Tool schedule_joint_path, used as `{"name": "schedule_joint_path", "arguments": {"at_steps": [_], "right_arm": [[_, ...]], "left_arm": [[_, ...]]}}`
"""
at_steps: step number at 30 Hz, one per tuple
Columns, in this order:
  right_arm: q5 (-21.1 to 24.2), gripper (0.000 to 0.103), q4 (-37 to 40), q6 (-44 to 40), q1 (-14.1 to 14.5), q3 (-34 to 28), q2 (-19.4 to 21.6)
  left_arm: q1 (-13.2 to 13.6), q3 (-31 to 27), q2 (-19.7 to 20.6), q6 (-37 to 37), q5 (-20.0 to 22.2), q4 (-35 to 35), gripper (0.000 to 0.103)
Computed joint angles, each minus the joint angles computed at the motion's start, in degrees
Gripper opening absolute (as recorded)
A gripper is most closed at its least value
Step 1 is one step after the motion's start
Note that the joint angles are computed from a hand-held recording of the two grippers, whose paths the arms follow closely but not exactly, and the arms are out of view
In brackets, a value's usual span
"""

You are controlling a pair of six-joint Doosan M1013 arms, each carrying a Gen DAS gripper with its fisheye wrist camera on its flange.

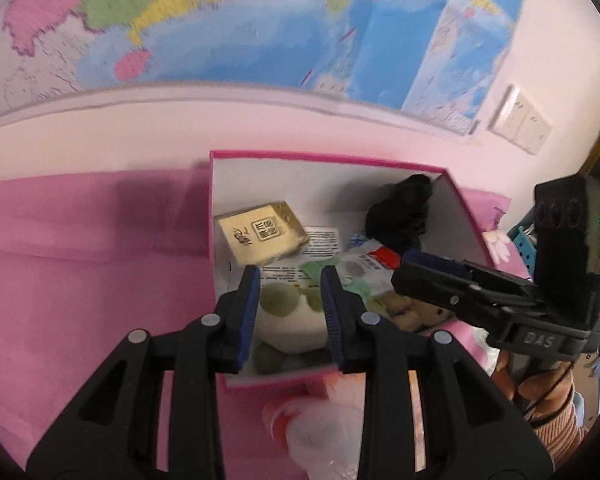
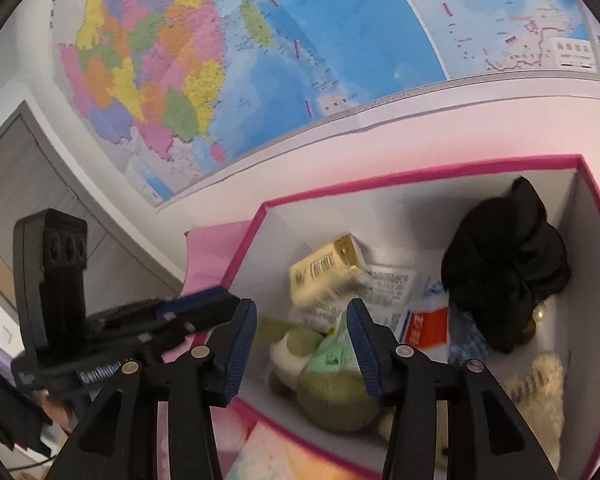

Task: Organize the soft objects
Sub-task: 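Open the right gripper to drop the tissue pack and move back to the pile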

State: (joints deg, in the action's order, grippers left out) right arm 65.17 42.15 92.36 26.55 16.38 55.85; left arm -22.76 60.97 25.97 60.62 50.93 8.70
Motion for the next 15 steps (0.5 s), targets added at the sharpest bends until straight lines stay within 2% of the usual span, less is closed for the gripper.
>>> {"name": "schedule_joint_path", "arguments": {"at_steps": [7,11,15], "right_arm": [[-5.8,0.048,5.0,-10.9,-0.6,16.9,-9.5],[-8.7,0.05,7.9,-17.0,-0.9,24.8,-14.4],[-10.0,0.051,11.0,-21.8,-1.3,31.2,-18.3]], "left_arm": [[-1.7,9.0,-6.6,-0.5,-8.8,2.1,0.033],[-2.6,13.6,-9.7,-0.4,-12.2,1.9,0.033],[-3.3,17.4,-11.9,-0.1,-13.7,0.6,0.033]]}}
